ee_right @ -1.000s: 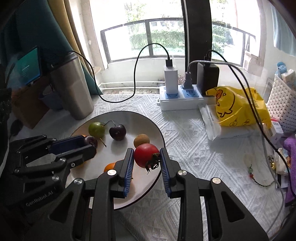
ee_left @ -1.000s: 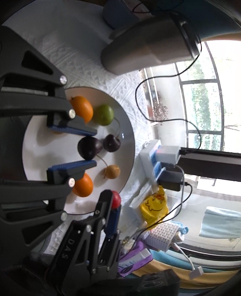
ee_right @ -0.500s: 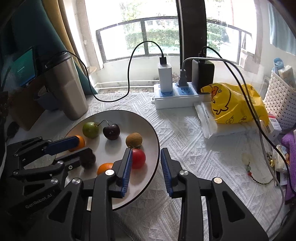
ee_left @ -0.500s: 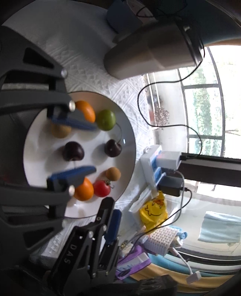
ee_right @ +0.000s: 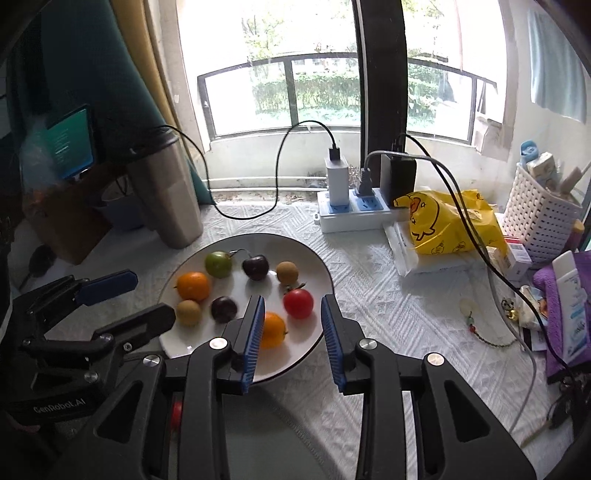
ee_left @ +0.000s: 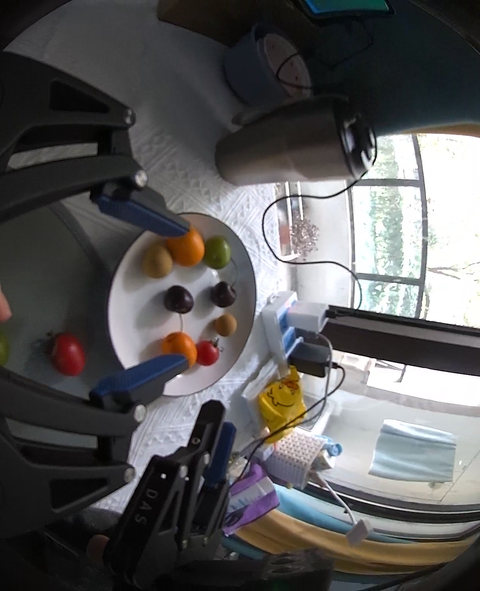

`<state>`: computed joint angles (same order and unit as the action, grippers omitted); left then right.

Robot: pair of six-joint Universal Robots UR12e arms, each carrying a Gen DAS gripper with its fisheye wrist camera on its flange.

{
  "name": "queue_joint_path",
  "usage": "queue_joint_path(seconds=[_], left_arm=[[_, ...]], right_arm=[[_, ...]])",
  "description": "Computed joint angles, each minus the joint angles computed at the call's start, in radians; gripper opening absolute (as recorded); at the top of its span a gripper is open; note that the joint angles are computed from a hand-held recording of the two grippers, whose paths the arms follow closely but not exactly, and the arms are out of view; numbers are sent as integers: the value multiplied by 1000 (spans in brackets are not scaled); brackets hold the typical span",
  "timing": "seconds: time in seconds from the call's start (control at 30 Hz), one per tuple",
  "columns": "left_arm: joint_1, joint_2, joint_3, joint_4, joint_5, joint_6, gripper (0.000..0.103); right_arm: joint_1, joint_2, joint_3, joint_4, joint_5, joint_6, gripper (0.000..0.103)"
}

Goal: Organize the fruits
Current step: 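Move the left tool to the green fruit while the right tool approaches the last red tomato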

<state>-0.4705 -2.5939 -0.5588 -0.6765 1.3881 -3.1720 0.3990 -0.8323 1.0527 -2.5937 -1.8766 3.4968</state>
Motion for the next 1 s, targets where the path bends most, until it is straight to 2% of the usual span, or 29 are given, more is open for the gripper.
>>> queue_joint_path(seconds=[0.3,0.57,1.0], left_arm=[[1,103,-183,125,3,-16,68],[-1,172,-311,195,6,-44,68],[-19,240,-448,229,26,-30,68]], right_arm=[[30,-29,30,-34,-37,-7,34],[49,-64,83,-71,-54,-2,34],[71,-103,166,-114,-33,17,34]])
